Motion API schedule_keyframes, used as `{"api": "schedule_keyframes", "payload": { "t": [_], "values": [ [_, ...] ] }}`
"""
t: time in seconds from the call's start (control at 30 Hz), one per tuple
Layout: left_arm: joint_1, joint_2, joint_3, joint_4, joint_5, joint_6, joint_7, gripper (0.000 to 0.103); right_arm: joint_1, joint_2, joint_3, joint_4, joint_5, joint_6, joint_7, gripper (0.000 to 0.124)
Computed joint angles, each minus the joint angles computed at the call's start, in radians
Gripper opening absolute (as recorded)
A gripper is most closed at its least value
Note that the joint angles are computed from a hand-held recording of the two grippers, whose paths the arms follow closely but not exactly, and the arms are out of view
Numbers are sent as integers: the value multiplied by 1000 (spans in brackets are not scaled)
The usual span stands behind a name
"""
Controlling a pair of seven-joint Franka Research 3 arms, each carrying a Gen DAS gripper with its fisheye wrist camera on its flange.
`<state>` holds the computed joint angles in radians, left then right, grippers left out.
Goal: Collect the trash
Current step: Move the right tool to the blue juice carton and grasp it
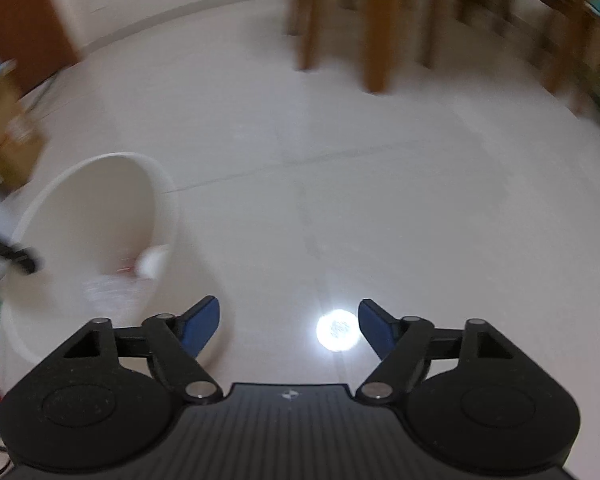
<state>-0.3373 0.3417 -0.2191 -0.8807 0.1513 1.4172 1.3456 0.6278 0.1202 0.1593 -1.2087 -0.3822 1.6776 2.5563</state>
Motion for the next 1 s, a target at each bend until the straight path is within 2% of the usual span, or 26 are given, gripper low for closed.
{"api": "schedule_keyframes", "payload": {
  "t": [0.2,0.5,0.57,0.73,0.8,1.0],
  "values": [
    [1,3,0,5,-3,-3,-1,8,-98,-221,1,-367,25,38,178,83],
    [1,4,1,8,-3,-5,2,8,-215,-381,51,-733,134,131,225,85],
    [3,0,1,3,-5,-2,5,8,-231,-396,46,-794,177,160,206,85],
    [1,-3,0,-3,-1,1,5,8,-259,-393,63,-877,199,169,226,85],
    [-2,2,0,4,3,-4,3,8,-265,-403,60,-916,216,206,242,85],
    [-6,4,1,7,9,-6,5,8,-274,-382,57,-936,229,218,217,85]
  ]
}}
